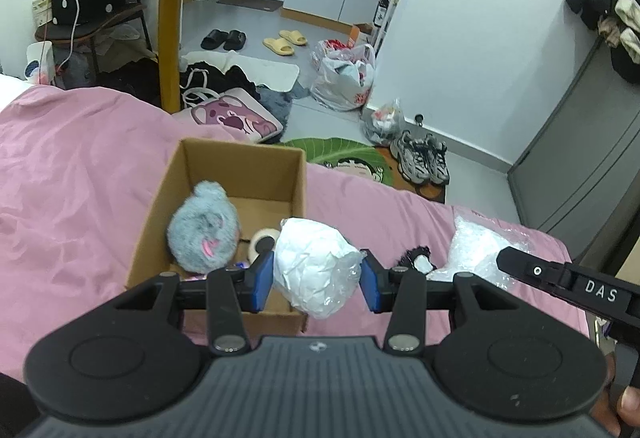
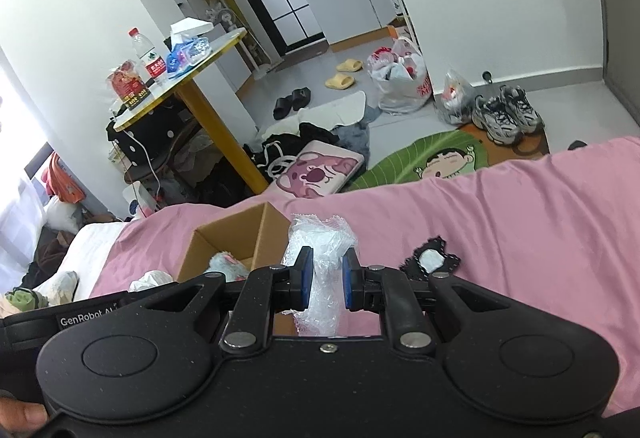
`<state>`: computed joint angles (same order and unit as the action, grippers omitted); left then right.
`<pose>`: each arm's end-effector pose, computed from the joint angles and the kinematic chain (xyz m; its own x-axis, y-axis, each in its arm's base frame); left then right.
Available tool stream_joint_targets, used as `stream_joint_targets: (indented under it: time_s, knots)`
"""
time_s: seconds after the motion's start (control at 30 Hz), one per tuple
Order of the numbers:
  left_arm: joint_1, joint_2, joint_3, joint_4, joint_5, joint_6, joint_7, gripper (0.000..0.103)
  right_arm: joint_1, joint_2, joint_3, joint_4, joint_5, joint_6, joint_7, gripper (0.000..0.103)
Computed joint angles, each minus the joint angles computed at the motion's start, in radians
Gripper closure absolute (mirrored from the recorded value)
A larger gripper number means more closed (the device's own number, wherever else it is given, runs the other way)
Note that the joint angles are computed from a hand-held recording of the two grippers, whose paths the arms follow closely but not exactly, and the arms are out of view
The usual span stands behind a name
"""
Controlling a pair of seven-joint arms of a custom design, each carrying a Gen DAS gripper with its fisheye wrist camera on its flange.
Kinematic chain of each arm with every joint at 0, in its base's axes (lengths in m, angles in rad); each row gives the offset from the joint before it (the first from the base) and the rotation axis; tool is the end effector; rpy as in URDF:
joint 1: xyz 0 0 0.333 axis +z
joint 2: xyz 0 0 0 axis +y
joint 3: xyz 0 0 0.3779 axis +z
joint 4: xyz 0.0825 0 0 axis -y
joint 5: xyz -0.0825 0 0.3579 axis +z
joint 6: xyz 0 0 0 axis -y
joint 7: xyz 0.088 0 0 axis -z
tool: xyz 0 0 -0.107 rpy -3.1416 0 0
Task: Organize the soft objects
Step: 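Lower the white ball into the box with the left tool while the right tool drops the plastic bag in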
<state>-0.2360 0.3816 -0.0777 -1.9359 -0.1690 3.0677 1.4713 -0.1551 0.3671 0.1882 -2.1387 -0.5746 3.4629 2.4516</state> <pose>0.6459 -0.1879 0.4516 -0.1142 -0.9694 0.2175 -0.7591 -0.0561 -0.6486 0.6127 0.0705 0.4240 -0.0503 -0.9073 -0.4175 -0.6291 0.3534 -0.6923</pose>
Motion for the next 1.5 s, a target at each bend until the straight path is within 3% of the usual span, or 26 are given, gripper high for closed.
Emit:
stream_joint_targets:
  time_s: [0.2, 0.73, 0.93, 1.1, 1.5]
  knots:
    - [0.049, 0.004, -0.022, 0.012, -0.025, 0.005, 0.029, 0.059, 0.063, 0.011, -0.026, 0.03, 0.039, -0.009, -0.032, 0.088]
    - [0.124, 0.063, -0.031, 0.06, -0.089, -0.023, 0.05, 0.059, 0.127, 0.068, -0.007, 0.128, 0.123, -0.067, -0.122, 0.088]
    - [0.168, 0.095, -0.063, 0.082, -0.122, -0.054, 0.068, 0.058, 0.143, 0.1, 0.019, 0.18, 0.156, -0.123, -0.17, 0.088]
    - [0.169, 0.114, -0.054, 0.094, -0.135, -0.061, 0.055, 0.058, 0.168, 0.124, 0.027, 0.217, 0.204, -0.17, -0.217, 0.088]
    - [0.23, 0.118, -0.118, 0.098, -0.205, -0.073, 0.103, 0.055, 0.297, 0.158, -0.066, 0.298, 0.297, -0.243, -0.29, 0.088]
